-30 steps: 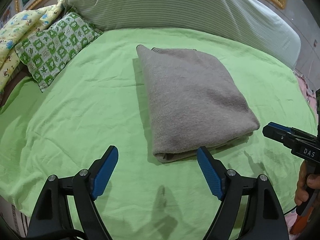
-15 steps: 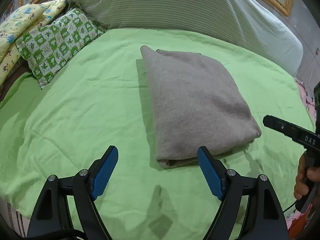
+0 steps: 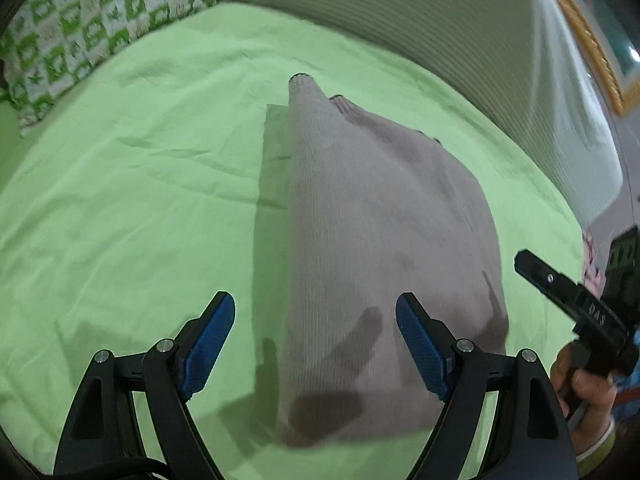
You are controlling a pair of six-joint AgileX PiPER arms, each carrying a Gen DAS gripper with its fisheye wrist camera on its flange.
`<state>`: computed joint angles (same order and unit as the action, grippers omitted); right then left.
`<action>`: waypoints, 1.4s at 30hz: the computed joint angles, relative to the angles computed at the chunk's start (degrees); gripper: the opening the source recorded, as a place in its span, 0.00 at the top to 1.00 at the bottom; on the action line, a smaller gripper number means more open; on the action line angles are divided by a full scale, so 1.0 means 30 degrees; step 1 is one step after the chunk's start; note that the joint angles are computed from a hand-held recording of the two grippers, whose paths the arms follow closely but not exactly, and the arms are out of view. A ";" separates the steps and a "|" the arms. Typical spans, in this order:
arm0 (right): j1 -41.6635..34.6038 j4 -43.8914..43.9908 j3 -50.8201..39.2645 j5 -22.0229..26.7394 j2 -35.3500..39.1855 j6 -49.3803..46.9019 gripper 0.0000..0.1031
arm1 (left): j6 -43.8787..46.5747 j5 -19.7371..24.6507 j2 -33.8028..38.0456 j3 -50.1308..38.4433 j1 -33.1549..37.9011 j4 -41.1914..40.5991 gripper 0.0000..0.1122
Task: Fold small clothes
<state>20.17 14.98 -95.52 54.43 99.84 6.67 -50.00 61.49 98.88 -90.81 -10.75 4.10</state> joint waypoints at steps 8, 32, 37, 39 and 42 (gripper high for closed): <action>-0.0429 0.0036 -0.5389 0.2147 0.4351 0.0115 0.45 | 0.1102 -0.0548 0.3030 -0.2644 0.2517 -0.1782 0.26; -0.1052 0.1057 -0.1790 0.1342 0.1108 -0.0396 0.58 | 0.0405 0.0418 0.0485 -0.0452 0.0357 0.0753 0.36; -0.0477 0.1084 0.2575 0.0097 -0.2109 -0.0768 0.52 | -0.0801 0.0461 -0.1845 0.2537 -0.1581 0.0839 0.35; -0.0175 0.0924 0.4189 -0.0196 -0.3185 -0.0546 0.51 | -0.1574 0.0556 -0.2696 0.3622 -0.2448 0.0945 0.35; 0.0238 0.0656 0.6164 -0.0425 -0.4633 -0.0073 0.51 | -0.2727 0.0638 -0.3621 0.4872 -0.3793 0.1298 0.35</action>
<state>20.89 16.95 -77.02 53.16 85.95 6.46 -58.18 63.41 88.02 -76.19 -22.13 7.99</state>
